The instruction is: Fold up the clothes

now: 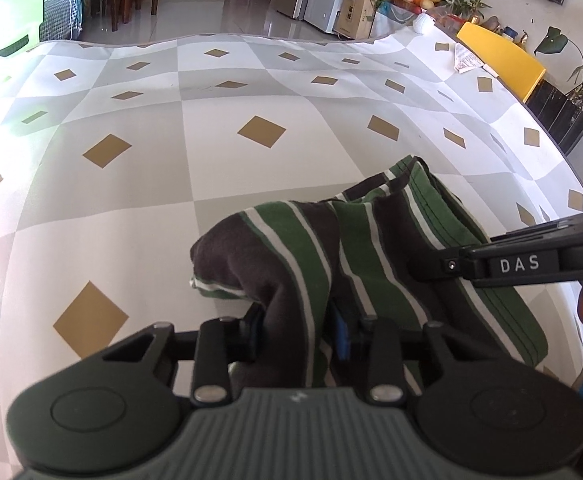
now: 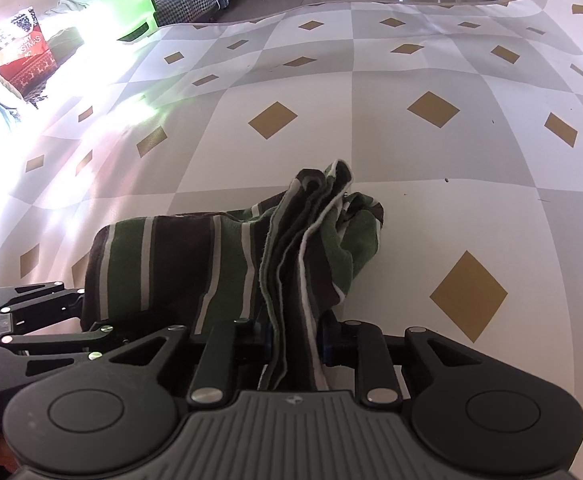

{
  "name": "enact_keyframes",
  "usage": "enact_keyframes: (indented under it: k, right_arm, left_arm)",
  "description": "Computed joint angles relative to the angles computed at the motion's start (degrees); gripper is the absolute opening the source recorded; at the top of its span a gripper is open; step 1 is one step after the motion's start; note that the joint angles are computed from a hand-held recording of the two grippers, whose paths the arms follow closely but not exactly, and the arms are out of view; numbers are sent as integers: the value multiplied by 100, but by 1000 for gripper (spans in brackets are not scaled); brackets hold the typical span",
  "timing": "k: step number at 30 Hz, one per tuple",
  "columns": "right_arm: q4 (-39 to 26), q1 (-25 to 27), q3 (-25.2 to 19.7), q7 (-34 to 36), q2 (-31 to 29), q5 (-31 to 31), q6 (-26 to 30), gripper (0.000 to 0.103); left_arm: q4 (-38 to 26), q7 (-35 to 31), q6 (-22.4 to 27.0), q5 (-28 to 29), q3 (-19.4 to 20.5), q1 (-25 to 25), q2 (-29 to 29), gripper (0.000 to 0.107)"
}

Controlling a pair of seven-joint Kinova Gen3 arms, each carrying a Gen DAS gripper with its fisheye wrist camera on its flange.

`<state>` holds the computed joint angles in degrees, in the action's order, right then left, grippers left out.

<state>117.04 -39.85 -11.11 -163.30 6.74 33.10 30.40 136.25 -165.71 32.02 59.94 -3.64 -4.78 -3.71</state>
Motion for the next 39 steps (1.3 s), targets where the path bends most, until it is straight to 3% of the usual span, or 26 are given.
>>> enact_keyframes:
  k: [10,17,20,39]
  right_arm:
    - [144,-352,-302,-1093,-271,1004,302,21]
    - [206,-477,-574,-1594,-384,1486,451,21]
    - [232,-507,-643,-1725,-429,1612,452,21]
    - [429,-713,-1193,-2408,-785,2238,815,21]
  left_arm:
    - [250,454,-286,-209,-100,145,-609,27]
    - [366,1289,-485,-845,-280,385,-1104,27]
    - [420,1802,-640,-1276,-159,422,-1343,27]
    - [443,4266,-425,-3361,44,593,-2474,27]
